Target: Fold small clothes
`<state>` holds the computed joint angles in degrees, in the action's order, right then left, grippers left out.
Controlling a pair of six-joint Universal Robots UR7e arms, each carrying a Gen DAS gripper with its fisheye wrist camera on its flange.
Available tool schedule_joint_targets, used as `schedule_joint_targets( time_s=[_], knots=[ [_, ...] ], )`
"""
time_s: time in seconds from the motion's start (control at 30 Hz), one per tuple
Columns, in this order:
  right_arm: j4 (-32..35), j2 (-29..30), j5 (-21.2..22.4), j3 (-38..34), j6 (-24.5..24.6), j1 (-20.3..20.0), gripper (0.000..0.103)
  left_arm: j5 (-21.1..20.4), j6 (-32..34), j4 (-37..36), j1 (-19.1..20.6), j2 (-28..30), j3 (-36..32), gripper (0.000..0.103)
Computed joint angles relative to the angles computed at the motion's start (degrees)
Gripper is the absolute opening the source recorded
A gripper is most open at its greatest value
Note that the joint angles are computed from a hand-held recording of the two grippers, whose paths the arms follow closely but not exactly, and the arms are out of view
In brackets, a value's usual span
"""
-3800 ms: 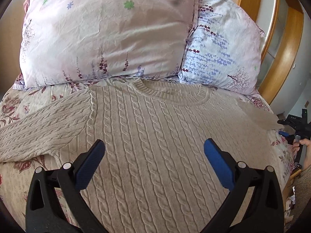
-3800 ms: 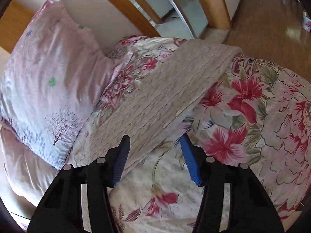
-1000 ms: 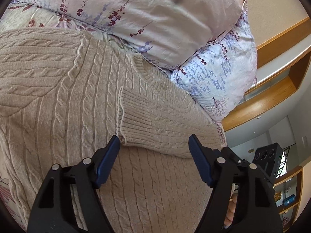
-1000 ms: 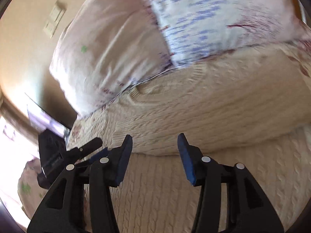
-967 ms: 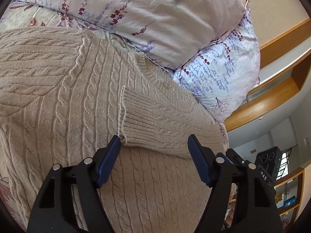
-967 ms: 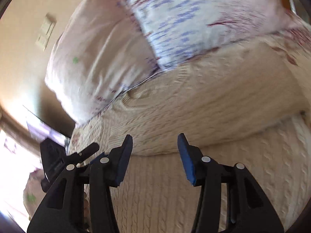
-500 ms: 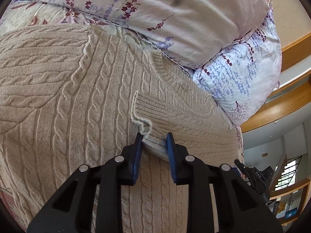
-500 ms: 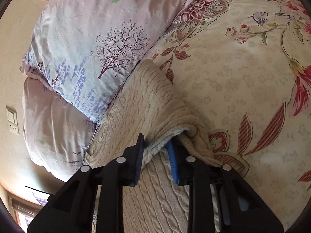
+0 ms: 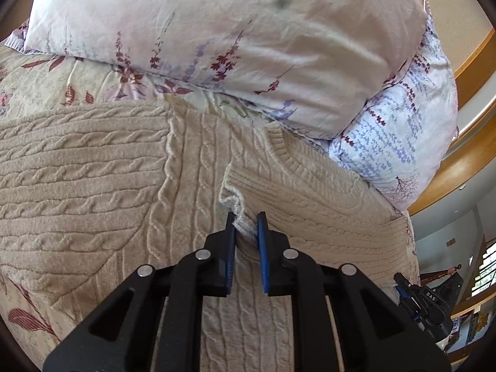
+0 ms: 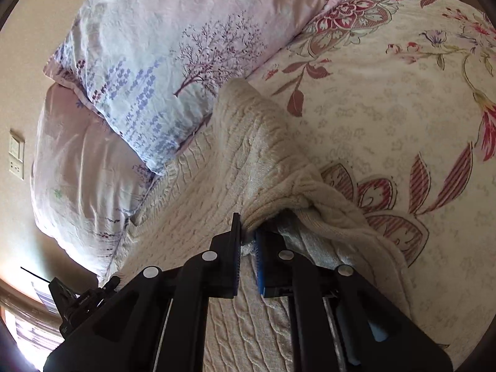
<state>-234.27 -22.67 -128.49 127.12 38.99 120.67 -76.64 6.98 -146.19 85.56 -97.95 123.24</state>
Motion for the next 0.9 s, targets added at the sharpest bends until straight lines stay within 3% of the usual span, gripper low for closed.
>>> schedule_joint_targets(
  time_s=[0.07,0.1,0.13,0.17,0.27,0.37,0.47,0.63,0.73,0.8,0.9],
  knots=[
    [2.5,-0.5,-1.7,-0.2,0.4,1.0,0.011,-0.1,0.4,-0.6,0.5,0.3,0.4,0.015],
    [3.9,-1.0,-2.2,0.0,1.1,1.7,0.019,-0.1,0.8,-0.1,0.4,0.0,0.5,0.016],
    [4.4,-1.4,-2.0,0.4,1.8,2.4,0.033,-1.1,0.8,0.9,0.7,-0.6,0.3,0.018],
    [3.7,-1.6,-1.0,0.9,1.3,3.0,0.039,-2.5,0.4,1.5,1.2,-1.5,0.2,0.025],
    [1.6,-1.2,-1.5,0.5,-3.0,6.4,0.044,-7.7,1.9,3.3,3.4,-5.7,0.5,0.046],
    [2.5,-1.3,-3.1,-1.6,-8.8,8.4,0.058,-9.2,3.9,3.8,5.7,-11.3,1.5,0.057],
    [3.1,-0.9,-1.9,-3.3,-11.1,7.1,0.06,-10.2,3.4,4.8,10.0,-15.0,0.4,0.058],
    [10.2,-0.9,-0.6,-4.0,-7.6,3.4,0.061,-13.2,-1.4,6.4,20.5,-14.9,-4.9,0.056],
    [8.5,0.1,-1.5,-4.2,-9.9,4.1,0.067,-13.3,-4.3,5.4,23.9,-13.4,-6.6,0.056],
    [3.7,0.9,2.0,-3.1,-10.8,3.4,0.073,-14.9,-7.0,4.7,25.7,-12.1,-7.5,0.055],
    [-4.5,3.2,6.8,-1.7,-13.5,2.0,0.074,-17.9,-10.9,1.2,27.6,-10.3,-8.0,0.054]
  ],
)
